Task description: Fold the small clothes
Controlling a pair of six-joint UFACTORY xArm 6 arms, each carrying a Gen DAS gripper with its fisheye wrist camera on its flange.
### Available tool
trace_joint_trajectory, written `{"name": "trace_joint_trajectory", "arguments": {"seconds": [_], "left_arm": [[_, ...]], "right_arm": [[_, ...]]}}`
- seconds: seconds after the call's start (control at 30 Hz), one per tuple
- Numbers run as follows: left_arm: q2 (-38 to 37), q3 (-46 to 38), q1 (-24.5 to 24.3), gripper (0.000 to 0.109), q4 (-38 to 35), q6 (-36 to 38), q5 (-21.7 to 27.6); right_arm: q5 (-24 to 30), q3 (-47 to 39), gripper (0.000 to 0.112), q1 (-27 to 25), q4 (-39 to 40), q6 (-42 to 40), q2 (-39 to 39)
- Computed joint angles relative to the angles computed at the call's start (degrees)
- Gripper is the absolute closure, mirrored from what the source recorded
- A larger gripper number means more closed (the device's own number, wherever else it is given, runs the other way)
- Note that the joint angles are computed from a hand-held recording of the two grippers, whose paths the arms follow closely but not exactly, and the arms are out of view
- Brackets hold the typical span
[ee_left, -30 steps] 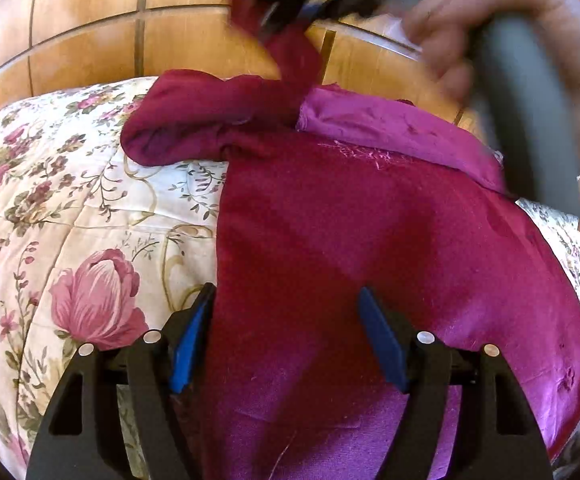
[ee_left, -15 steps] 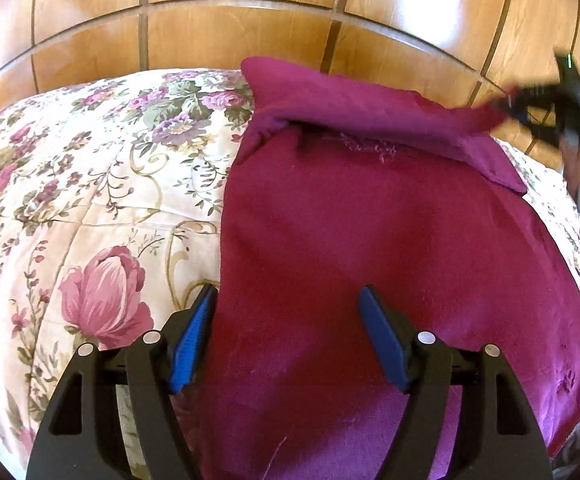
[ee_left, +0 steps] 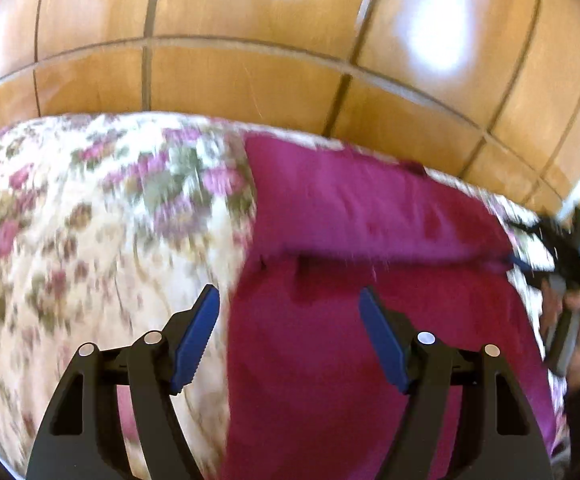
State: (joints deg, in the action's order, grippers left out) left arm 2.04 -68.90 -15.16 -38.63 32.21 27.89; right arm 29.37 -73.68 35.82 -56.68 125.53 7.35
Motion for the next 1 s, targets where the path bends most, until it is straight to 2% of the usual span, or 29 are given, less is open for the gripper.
{"name": "trace_joint_trajectory", "arguments": {"seconds": [0.07,0.13,0.2,0.27,0.3,0.33,0.37,0.4,0.5,0.53,0.57,0.63,0.67,0.7,0.73,0.77,0.83,0.9,0.93,0.97,1.0], "left_arm": [[5.31,-7.45,0.81,0.037,0.83,-2.65,3.85],[11.62,-15.77,1.38,0.037,2.95,-7.26,7.94],[16.97,-22.56,1.6,0.037,5.79,-12.24,10.44],[23.11,-30.74,2.09,0.037,5.43,-15.3,14.67],[25.65,-34.13,2.21,0.041,5.64,-16.68,16.57],[28.78,-38.33,2.26,0.056,5.94,-17.84,18.96],[31.6,-42.33,2.32,0.086,6.09,-18.3,21.81],[33.5,-44.89,2.16,0.096,7.45,-19.3,23.32],[33.11,-43.85,1.68,0.1,10.8,-20.55,18.44],[33.36,-44.11,1.79,0.1,11.79,-21.35,18.29],[33.78,-44.4,1.95,0.1,13.07,-22.05,18.47],[33.61,-43.48,1.66,0.099,17.27,-23.34,17.8],[33.15,-42.54,1.51,0.097,20.14,-24.57,16.86],[32.22,-41.0,1.26,0.089,22.31,-25.92,15.56],[30.61,-38.52,1.09,0.083,24.45,-27.53,13.56],[28.31,-34.88,0.87,0.078,26.67,-29.41,10.14],[23.51,-27.57,0.74,0.078,27.72,-28.72,3.21],[19.57,-21.72,0.06,0.078,26.42,-25.05,-2.44],[17.4,-18.56,-0.54,0.078,26.27,-22.85,-4.78],[16.33,-17.12,-1.13,0.078,25.87,-21.06,-5.62],[15.31,-15.67,-1.73,0.078,24.82,-18.75,-6.42]], "right_arm": [[0.92,0.07,0.069,-0.37,4.0,-5.09,0.21],[2.69,-0.76,0.076,-0.28,7.46,-10.03,0.91],[3.29,-0.86,0.082,-0.27,8.45,-11.63,1.1],[4.5,-1.22,0.093,-0.17,9.9,-14.19,1.27],[4.49,-1.31,0.095,-0.31,10.56,-15.4,1.42],[4.78,-1.83,0.099,-0.46,11.43,-17.1,1.77],[5.32,-2.44,0.103,-0.35,11.92,-18.46,2.02],[5.6,-3.2,0.103,-0.26,11.75,-19.5,2.18],[4.69,-4.69,0.104,0.62,5.06,-17.84,1.37],[5.11,-5.46,0.104,1.17,3.35,-18.0,1.3],[7.92,-7.22,0.104,1.97,4.04,-20.48,2.23],[13.79,-10.69,0.107,2.57,10.67,-27.05,5.23],[16.33,-12.07,0.11,2.6,14.2,-29.5,6.79],[18.49,-12.65,0.11,2.44,17.82,-30.94,8.11],[18.28,-11.56,0.112,2.25,19.13,-29.98,8.31],[15.93,-9.46,0.112,1.88,18.03,-27.08,7.77],[14.73,-7.41,0.111,2.49,13.57,-22.25,6.74],[16.8,-8.46,0.105,3.4,13.3,-23.18,6.82],[18.93,-9.5,0.092,4.16,13.1,-23.91,6.93],[21.68,-10.57,0.072,5.21,12.15,-24.03,6.91],[26.46,-12.73,0.064,6.8,10.22,-23.99,7.26]]}}
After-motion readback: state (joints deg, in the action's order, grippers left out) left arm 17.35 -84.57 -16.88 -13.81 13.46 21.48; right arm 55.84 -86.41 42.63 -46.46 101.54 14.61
